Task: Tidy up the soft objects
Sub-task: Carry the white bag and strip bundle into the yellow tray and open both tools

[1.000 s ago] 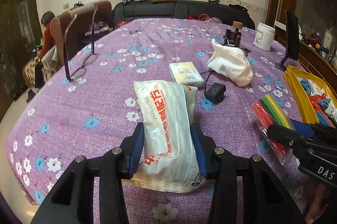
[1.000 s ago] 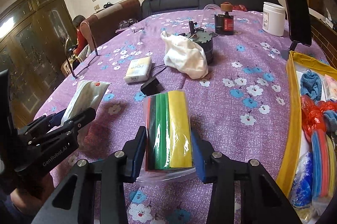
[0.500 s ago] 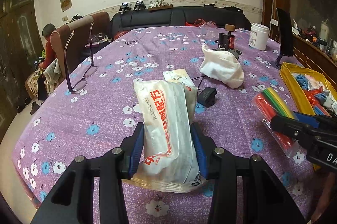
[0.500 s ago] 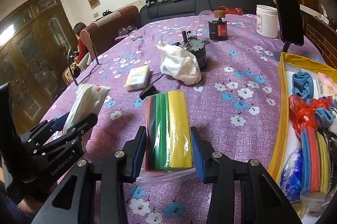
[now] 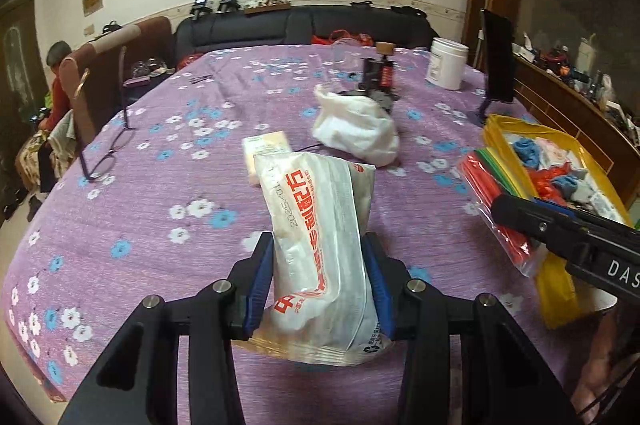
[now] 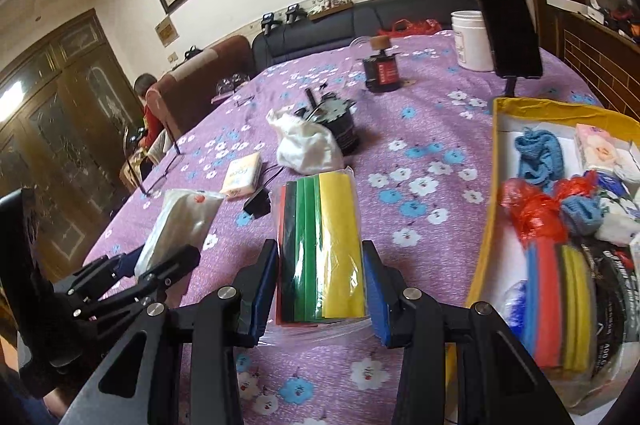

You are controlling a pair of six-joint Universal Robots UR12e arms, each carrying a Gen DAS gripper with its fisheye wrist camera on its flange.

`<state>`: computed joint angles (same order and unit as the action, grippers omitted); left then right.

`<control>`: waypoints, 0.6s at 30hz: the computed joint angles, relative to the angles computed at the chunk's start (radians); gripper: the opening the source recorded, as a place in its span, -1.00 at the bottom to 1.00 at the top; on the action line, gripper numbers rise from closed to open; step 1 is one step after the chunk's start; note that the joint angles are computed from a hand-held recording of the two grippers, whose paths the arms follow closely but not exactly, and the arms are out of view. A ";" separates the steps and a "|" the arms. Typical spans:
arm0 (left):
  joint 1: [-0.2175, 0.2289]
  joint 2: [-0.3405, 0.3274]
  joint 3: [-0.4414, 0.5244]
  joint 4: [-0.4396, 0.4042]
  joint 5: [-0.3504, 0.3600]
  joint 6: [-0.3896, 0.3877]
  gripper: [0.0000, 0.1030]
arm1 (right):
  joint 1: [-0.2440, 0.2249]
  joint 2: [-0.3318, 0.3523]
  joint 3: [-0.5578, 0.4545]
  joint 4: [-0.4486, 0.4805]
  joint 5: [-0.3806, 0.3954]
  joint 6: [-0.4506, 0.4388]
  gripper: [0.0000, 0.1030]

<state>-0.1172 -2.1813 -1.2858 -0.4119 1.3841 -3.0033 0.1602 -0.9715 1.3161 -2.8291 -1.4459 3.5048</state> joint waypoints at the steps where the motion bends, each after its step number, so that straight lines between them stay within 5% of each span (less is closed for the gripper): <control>1: -0.002 -0.001 0.005 -0.009 -0.007 0.003 -0.17 | -0.003 -0.004 0.006 -0.009 0.000 0.007 -0.14; 18: -0.063 -0.022 0.089 -0.128 -0.127 0.066 -0.17 | -0.062 -0.067 0.110 -0.128 -0.032 0.101 -0.14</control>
<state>-0.1805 -2.2032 -1.1971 -0.5401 1.2568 -2.9372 0.0987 -1.0384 1.4257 -2.9576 -1.4775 3.6058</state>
